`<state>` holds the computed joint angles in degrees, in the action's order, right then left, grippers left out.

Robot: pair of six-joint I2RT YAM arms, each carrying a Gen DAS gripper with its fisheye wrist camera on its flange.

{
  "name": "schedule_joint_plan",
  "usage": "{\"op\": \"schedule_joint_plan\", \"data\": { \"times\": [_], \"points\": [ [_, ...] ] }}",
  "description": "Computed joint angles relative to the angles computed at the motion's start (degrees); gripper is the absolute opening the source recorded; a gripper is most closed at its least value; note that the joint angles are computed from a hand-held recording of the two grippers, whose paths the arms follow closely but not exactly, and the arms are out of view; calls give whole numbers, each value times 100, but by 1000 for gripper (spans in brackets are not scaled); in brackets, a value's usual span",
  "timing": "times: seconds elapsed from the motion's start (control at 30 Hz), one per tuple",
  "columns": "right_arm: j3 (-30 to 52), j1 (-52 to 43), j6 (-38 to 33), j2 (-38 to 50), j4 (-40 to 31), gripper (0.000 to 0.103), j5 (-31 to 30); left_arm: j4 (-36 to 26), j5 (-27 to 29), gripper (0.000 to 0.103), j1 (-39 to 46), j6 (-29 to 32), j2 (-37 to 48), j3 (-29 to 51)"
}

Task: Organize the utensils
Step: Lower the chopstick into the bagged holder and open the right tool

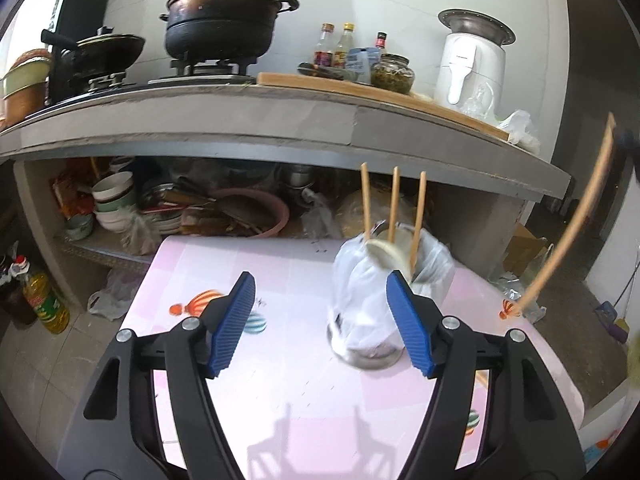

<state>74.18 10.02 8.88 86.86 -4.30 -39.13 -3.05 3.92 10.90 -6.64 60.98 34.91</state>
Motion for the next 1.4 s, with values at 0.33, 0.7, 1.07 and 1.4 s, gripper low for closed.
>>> {"op": "schedule_joint_plan", "data": {
  "times": [0.33, 0.7, 1.07, 1.4],
  "points": [
    [2653, 932, -144, 1740, -841, 6, 765, -199, 142, 73, 567, 211, -803, -818],
    [4168, 1449, -795, 3257, -1666, 6, 1451, -282, 574, 74, 1532, 428, -958, -1125],
    [4435, 1760, -1384, 3896, -2074, 6, 1784, -307, 725, 74, 1679, 408, -921, -1131],
    [4494, 1856, -1619, 4176, -2341, 6, 1926, -290, 729, 74, 1677, 396, -924, -1146]
  ]
}}
